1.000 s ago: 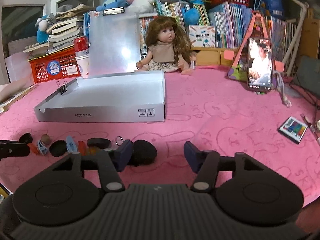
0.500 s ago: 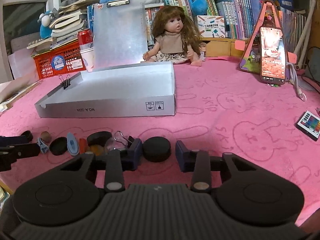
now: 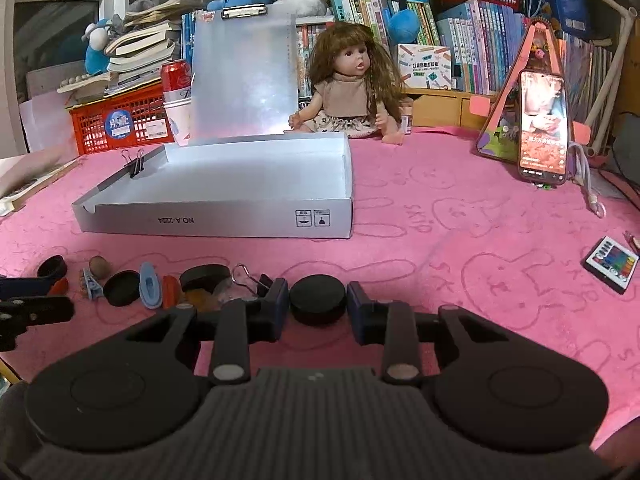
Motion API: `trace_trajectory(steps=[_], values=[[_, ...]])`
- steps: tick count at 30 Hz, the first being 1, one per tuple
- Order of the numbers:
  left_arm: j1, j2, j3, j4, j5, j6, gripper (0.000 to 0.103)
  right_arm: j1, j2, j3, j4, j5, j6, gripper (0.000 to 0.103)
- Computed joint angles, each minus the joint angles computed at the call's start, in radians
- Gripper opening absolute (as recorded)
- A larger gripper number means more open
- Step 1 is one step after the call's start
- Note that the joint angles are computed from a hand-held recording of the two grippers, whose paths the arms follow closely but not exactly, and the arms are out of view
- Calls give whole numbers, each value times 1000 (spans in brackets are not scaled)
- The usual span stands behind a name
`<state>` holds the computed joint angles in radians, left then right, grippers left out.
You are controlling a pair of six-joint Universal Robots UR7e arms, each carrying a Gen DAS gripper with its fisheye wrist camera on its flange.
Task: Organize rigid objects
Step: 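Reach left tool to orange stick while right tool grasps black round puck, then close left tool on orange stick while right tool lifts the black puck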
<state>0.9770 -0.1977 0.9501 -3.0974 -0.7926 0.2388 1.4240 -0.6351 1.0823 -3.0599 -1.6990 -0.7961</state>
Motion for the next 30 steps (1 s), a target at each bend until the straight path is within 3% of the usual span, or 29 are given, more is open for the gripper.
trace_trajectory(steps=[10, 19, 23, 28, 30], values=[[0, -45, 68, -43, 108, -19, 47, 0, -3, 6, -9, -15, 13, 37], [6, -8, -11, -47, 227, -14, 45, 4, -1, 10, -19, -22, 14, 37], [-3, -22, 13, -62, 185, -56, 45, 2, 0, 7, -18, -24, 25, 37], [-24, 61, -75, -166, 194, -59, 65, 0, -1, 13, -32, -22, 41, 37], [-29, 117, -165, -157, 228, -69, 65, 1, -2, 20, -46, -23, 40, 37]])
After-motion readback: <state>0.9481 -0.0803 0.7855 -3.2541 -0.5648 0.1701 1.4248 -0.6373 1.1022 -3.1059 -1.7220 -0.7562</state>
